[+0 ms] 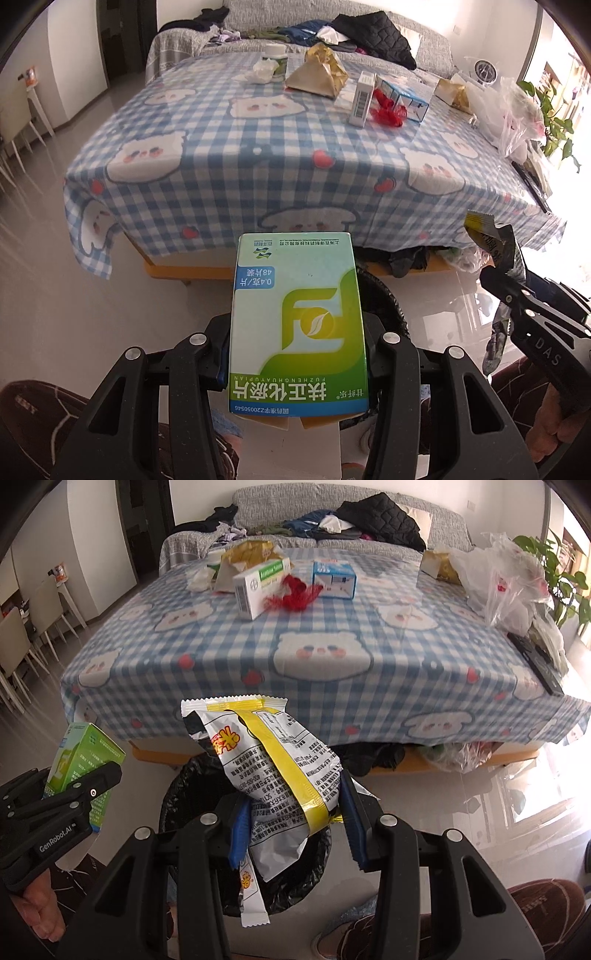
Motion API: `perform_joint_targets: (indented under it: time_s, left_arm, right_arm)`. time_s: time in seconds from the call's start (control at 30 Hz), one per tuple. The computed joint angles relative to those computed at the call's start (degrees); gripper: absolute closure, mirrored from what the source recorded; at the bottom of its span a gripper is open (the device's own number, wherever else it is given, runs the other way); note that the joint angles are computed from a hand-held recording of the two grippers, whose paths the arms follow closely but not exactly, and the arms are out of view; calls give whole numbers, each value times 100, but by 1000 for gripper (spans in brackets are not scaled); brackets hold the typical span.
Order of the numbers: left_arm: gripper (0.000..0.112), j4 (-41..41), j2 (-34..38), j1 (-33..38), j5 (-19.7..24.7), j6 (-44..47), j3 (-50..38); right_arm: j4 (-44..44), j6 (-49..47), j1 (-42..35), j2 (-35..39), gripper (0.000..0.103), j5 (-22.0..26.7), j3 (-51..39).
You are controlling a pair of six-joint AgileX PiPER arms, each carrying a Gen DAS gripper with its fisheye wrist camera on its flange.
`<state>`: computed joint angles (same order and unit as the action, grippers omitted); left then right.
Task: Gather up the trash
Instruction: 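Carry the medicine box with the left gripper while the right carries the snack packet over the bin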
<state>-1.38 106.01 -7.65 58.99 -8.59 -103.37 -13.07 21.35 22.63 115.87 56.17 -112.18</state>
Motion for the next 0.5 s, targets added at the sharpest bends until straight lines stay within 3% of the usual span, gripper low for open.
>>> perform_joint_targets:
  time_s: [0.27,0.5]
  left_arm:
    - [65,-85,-374,15,-422,-165,846]
    - [65,-47,-179,40,-725,-308,1094]
  right_arm:
    - [219,158,58,-149,62,-353,659]
    - [331,188,19,67,62,-673,938]
